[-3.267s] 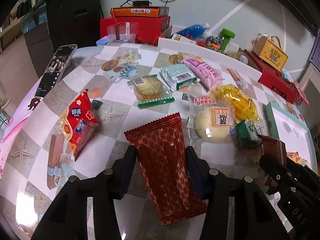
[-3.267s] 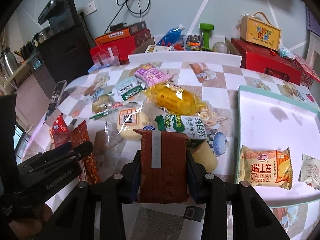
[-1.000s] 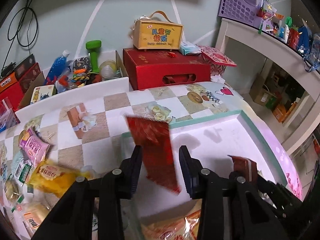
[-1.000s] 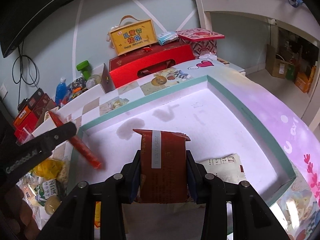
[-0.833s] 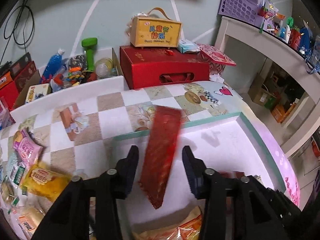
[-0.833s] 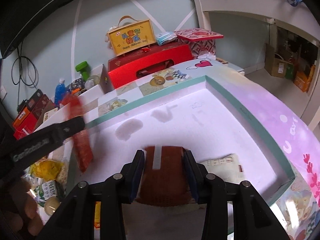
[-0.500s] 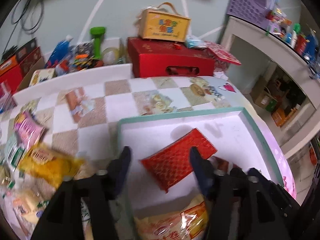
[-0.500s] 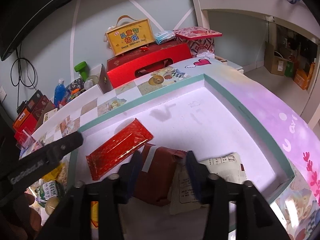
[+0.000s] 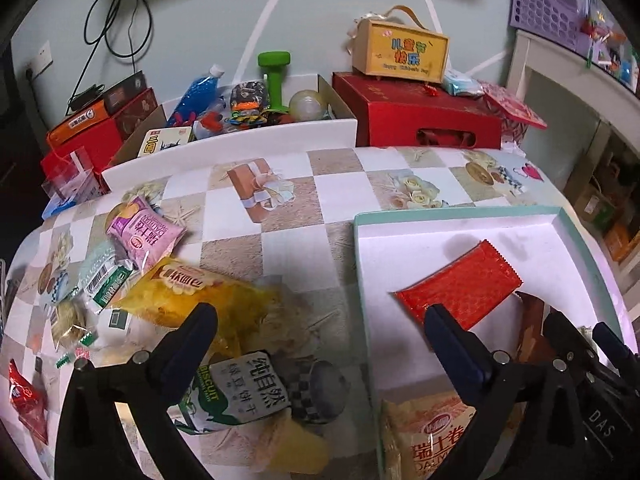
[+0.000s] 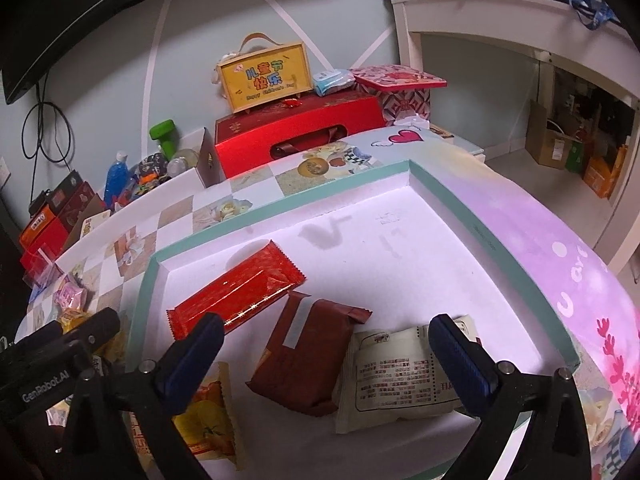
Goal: Organize snacks
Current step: 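Drop the red packet into the tray with left tool while right tool releases the box there, then move both tools back over the snack pile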
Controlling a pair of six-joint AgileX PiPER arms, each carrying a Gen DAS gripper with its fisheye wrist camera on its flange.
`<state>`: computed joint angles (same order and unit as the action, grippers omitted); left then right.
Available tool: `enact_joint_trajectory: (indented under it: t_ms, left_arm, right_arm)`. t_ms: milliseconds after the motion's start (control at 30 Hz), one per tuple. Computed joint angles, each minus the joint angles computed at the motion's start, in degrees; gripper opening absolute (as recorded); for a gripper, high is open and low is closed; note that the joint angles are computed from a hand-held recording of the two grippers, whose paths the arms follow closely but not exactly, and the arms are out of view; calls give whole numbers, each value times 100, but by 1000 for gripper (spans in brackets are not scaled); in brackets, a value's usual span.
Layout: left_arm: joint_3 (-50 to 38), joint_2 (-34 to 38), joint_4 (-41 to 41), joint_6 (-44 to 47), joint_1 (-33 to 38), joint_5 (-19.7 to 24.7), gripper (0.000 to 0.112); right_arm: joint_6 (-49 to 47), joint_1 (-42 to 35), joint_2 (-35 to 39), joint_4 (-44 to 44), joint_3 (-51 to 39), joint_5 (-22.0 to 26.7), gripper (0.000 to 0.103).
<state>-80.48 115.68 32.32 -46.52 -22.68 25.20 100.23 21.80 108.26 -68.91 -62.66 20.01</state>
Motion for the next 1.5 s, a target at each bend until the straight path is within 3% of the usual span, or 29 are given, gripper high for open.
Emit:
enact_joint_trajectory:
  t_ms: [267,367,433,500,633,833,1200,1300,1433,1500]
  left_arm:
    - [824,-366,1385,-1474,102,-749,103]
    - [1127,-540,2144,-2205,136,-915,103]
    - [1274,-654,2231,-2284,203,-1000,103]
    - [1423,-792,2348,-2390,277,-995,103]
    - [1709,-1063,2956,-2923,397,-883,103]
    - [2178,-1532,3249,-3168,779,-828,103]
    - [2996,-2407,1630,-1656,2152,-1507,103]
    - [3178,-2617,175,-210,2605,-1698,103]
    - [3295,-2721,-983,947,3020,-1734,102]
    - [3382,-2762,-1941,1931,3254,-1778,103]
  right_arm:
    - [818,106,-61,-797,113,82,103]
    - [407,118,-38,-433,28,46,103]
    - [-40,107,-18,-3,-39,-98,103]
    - [-448,119,20,358,-118,-149,103]
    - [-70,328,6,-223,-122,-48,103]
    - [-1109,476,79,751,-428,-113,103]
    - [-522,1146,166,-29,-825,-363,103]
    - [-1067,1304,300,472,-1065,-448,103]
    - [-2288,1501,590,1694,-1508,-428,103]
    - [-2779,1585,700,2127,-1674,-374,103]
